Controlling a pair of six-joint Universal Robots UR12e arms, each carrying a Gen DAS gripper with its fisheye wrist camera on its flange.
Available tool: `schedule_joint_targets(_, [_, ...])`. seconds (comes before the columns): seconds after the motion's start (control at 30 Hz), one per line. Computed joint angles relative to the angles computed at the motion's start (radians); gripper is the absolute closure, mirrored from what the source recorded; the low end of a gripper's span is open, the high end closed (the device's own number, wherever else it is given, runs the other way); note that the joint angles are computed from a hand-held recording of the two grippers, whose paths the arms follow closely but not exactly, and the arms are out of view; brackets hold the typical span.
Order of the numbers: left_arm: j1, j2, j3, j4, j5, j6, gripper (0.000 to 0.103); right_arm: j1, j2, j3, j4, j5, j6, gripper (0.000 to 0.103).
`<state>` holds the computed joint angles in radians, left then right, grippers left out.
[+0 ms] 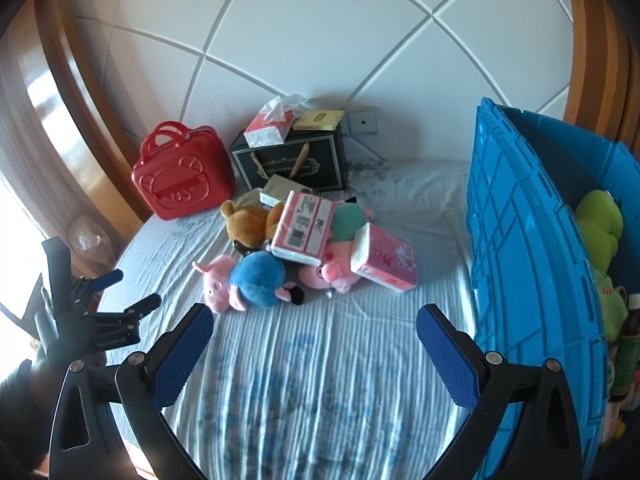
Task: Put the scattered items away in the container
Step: 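Withdraw both grippers from the crate back toward the pile of items, then grasp the blue-and-pink pig plush with the left gripper while the right gripper grasps a pink tissue pack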
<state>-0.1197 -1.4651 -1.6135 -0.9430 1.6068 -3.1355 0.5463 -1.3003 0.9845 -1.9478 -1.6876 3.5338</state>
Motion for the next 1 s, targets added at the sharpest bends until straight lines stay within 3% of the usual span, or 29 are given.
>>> schedule_joint_targets(0.5, [0.025, -0.164, -0.048, 0.144, -0.034, 0.458, 0.000, -0.012, 0.070, 0.042, 0.062, 0.055, 0.022, 0.000])
schedule_joint_targets(0.77, [0.012, -0.214, -0.062, 0.215, -0.030, 0.525, 0.000, -0.039, 0.119, 0.049, 0.047, 0.036, 0.040, 0.000])
schedule_joint_targets(1.0, [0.000, -0.229, -0.083, 0.293, -0.018, 0.593, 0.000, -0.044, 0.171, 0.034, 0.031, -0.089, 0.031, 0.000])
